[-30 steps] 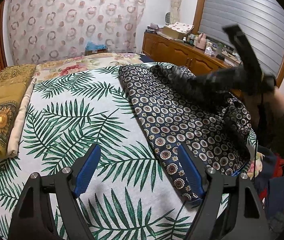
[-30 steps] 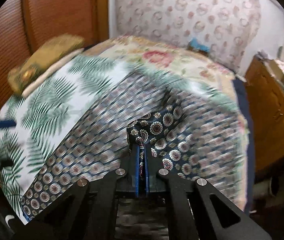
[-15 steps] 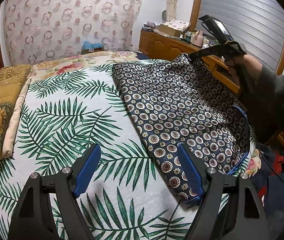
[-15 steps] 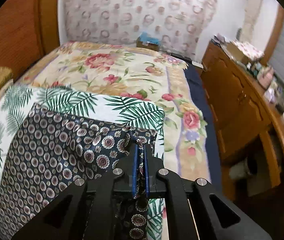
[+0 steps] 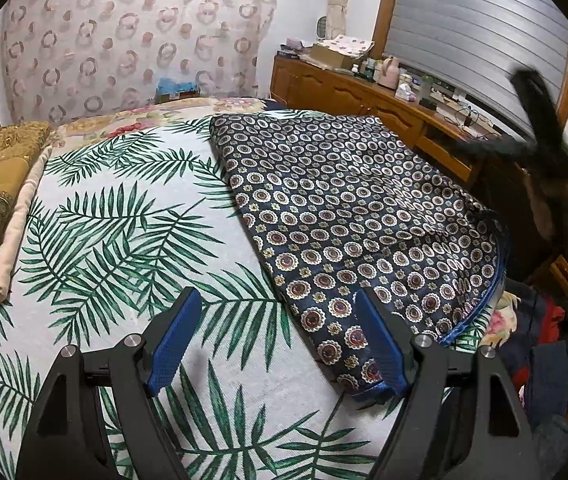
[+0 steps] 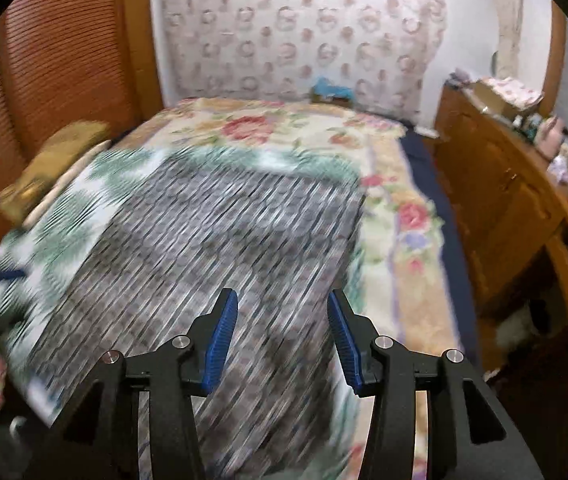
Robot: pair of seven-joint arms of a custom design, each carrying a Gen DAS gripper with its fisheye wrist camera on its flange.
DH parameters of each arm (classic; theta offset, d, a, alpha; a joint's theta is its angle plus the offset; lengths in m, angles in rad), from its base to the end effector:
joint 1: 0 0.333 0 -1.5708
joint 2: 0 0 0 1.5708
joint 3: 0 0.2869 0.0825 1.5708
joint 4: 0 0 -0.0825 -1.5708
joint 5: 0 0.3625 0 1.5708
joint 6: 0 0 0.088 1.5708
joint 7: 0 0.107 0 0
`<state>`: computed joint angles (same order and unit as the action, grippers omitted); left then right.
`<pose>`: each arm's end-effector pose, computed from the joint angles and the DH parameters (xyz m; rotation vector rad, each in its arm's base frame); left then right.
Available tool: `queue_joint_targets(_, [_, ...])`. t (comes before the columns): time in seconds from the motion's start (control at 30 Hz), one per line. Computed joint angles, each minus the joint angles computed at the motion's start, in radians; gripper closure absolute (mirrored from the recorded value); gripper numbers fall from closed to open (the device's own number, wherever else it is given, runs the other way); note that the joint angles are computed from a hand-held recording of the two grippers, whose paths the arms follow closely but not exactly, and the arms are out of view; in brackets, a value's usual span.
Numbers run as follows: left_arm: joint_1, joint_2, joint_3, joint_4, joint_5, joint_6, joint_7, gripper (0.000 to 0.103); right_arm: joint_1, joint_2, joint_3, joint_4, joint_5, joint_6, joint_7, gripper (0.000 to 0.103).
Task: Fold small clothes
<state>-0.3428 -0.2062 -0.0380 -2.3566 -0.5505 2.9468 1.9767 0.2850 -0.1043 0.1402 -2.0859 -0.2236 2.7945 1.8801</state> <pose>0.4796 -0.1558 0.4814 -1.5574 2.0936 -1.0469 0.5006 0.2409 0.5464 -1.9337 1.4270 -0.6164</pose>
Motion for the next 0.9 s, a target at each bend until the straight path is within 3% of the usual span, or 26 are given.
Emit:
queue_joint_targets(0.13, [0.002, -0.003, -0.011, -0.008, 0.018, -0.001, -0.017, 0.023, 0.012, -0.099, 0.026, -0.185, 0.067, 0.07, 0.007, 0.055])
queue_joint_targets(0.27, [0.003, -0.007, -0.016, -0.018, 0.047, -0.003, -0.041, 0.023, -0.043, -0.136, 0.081, -0.267, -0.009, 0.096, 0.112, 0.055])
queue_joint_targets(0.4, [0.0, -0.005, -0.017, -0.023, 0.061, -0.008, -0.054, 0.023, -0.018, -0.17, 0.074, -0.316, 0.052, 0.111, 0.086, 0.057])
queue_joint_targets(0.43, [-0.001, -0.002, -0.016, -0.023, 0.063, -0.009, -0.057, 0.023, -0.025, -0.162, 0.081, -0.313, 0.051, 0.116, 0.084, 0.07])
queue_joint_targets(0.53, [-0.003, 0.006, -0.016, -0.018, 0.061, -0.014, -0.058, 0.023, -0.002, -0.166, 0.061, -0.324, 0.095, 0.14, 0.034, 0.094])
queue_joint_targets(0.6, [0.0, 0.006, -0.021, -0.018, 0.064, -0.014, -0.061, 0.023, 0.015, -0.186, 0.039, -0.339, 0.148, 0.159, -0.02, 0.1])
queue_joint_targets(0.67, [-0.004, 0.003, -0.02, -0.019, 0.058, -0.013, -0.056, 0.023, -0.058, -0.212, 0.099, -0.364, 0.105, 0.185, 0.024, 0.102])
queue_joint_targets(0.73, [-0.007, -0.001, -0.019, -0.02, 0.054, -0.012, -0.053, 0.023, -0.194, -0.244, 0.211, -0.38, -0.029, 0.191, 0.162, 0.102])
queue_joint_targets(0.87, [-0.019, -0.003, -0.012, -0.018, 0.038, -0.007, -0.036, 0.023, -0.247, -0.272, 0.225, -0.402, -0.044, 0.171, 0.203, 0.102])
queue_joint_targets(0.9, [-0.02, -0.002, -0.011, -0.017, 0.035, -0.006, -0.034, 0.023, -0.23, -0.265, 0.203, -0.402, -0.03, 0.165, 0.193, 0.102])
